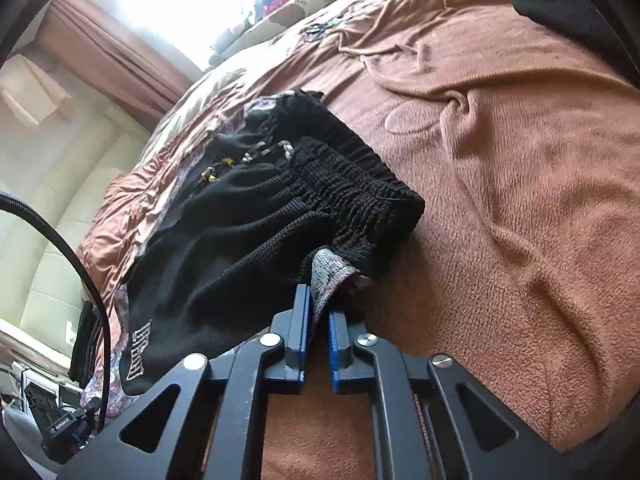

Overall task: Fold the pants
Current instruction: 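Grasp the floral hem with the left tool while the right tool grasps the waistband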

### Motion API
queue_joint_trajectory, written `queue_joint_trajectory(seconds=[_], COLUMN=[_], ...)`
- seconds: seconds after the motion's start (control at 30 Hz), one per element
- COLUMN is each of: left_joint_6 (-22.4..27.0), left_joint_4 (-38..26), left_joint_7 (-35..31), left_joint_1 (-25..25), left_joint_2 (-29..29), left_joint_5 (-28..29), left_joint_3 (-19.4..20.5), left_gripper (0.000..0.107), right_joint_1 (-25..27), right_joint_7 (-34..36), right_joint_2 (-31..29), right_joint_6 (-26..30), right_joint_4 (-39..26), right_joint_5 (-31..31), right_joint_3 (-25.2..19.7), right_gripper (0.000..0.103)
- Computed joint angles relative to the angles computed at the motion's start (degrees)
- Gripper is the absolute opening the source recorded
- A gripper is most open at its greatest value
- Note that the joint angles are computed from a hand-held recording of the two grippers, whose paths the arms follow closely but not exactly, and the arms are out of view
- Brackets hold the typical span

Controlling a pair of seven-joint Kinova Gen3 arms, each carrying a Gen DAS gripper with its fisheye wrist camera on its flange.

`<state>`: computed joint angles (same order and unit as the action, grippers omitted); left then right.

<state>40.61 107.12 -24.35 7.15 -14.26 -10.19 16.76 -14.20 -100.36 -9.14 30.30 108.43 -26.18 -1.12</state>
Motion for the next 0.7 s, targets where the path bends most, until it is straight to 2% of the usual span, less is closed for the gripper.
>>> queue_joint_trajectory(seconds=[0.3,0.7], left_joint_6=[1.42,1.5], left_joint_4=[-5.87,-16.72], left_joint_7=[-1.55,-11.39], left_joint_1=[-2.13,-1.77], left_joint_2=[-0.93,5.1], left_joint_5=[-3.81,-4.31], left_joint_3=[0.6,-4.07], left_gripper=[0.004,0.005], right_joint_1=[-2.07,-2.41], right_joint_7=[3.07,5.83], right_joint_2=[-3.21,-1.49], right_joint_6=[-0.3,0.44], right_joint_4=[-1.77,-6.47], right_joint_5=[-1.44,-3.67], right_joint_3=[1.29,2.54], right_gripper=[0.003,0.003])
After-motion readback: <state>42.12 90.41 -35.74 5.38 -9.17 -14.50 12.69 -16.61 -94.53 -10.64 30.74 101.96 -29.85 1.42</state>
